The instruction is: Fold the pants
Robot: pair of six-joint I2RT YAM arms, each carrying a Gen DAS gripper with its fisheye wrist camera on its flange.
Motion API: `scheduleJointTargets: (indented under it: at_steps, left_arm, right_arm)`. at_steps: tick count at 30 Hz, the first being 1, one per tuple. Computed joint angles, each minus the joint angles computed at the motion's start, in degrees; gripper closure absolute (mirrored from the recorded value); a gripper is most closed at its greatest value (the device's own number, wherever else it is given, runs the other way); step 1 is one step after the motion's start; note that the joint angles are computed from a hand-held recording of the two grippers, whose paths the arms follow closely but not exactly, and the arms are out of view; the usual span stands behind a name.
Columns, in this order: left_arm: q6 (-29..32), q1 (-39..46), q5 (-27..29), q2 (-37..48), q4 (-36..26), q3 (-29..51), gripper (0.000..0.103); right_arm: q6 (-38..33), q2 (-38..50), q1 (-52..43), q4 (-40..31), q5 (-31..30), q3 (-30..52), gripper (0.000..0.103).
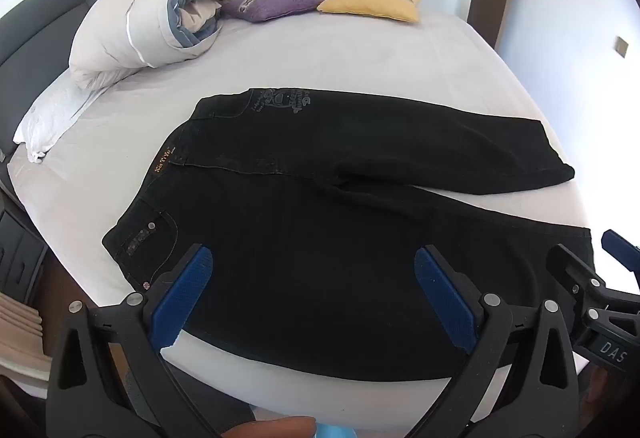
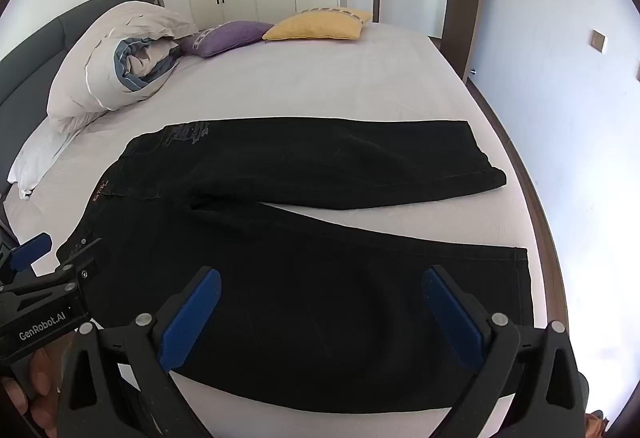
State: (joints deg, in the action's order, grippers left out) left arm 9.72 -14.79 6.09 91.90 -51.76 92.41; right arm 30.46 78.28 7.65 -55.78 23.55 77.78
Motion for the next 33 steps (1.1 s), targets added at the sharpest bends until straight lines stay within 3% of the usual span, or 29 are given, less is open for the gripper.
scheduleJointTargets:
  at_steps: [33]
  left_arm:
    - [0.1,1.0,0.0,-0.5,0.3,-1.0,0.0]
  right_arm:
    - [1.4,0.9,1.8,0.2,0.7,-0.1,0.0]
